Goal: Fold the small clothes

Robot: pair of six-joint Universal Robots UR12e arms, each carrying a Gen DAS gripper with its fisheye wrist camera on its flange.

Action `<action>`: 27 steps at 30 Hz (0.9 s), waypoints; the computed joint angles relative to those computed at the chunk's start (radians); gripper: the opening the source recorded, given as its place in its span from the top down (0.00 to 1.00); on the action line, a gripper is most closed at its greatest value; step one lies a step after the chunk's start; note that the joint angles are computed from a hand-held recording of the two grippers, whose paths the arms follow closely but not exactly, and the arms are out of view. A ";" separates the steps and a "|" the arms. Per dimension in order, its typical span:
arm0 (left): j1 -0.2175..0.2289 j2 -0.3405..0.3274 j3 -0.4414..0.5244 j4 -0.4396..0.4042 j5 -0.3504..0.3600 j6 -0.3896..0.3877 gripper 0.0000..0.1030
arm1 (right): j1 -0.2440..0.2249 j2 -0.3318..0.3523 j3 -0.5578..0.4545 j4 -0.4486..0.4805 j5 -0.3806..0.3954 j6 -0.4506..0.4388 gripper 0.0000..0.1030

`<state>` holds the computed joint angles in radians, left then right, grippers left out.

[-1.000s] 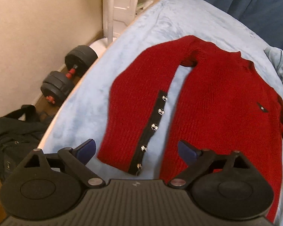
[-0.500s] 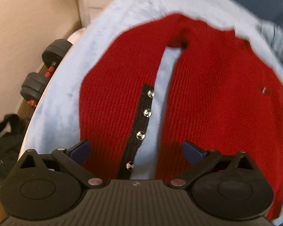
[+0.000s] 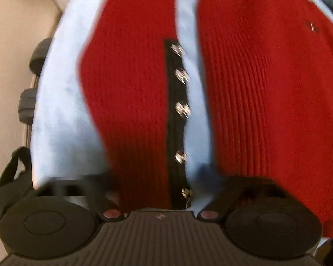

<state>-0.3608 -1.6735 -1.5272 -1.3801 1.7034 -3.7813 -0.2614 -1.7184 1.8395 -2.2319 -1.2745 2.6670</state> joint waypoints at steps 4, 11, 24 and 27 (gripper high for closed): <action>0.101 0.104 -0.030 0.117 -0.051 -0.111 0.85 | -0.013 0.008 -0.006 -0.020 0.020 -0.011 0.36; 0.213 0.171 0.028 0.323 -0.007 -0.262 0.86 | -0.021 0.017 -0.013 -0.028 0.039 0.071 0.36; 0.137 -0.118 0.444 0.356 0.054 -0.332 0.86 | -0.055 0.033 -0.005 -0.002 0.047 0.095 0.36; 0.093 -0.242 0.604 0.339 -0.030 -0.277 0.86 | -0.064 0.036 0.002 0.000 0.051 0.104 0.36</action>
<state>-0.2679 -1.9157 -0.9235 -1.0408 1.6738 -4.0581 -0.3252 -1.6821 1.8412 -2.2316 -1.2235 2.7711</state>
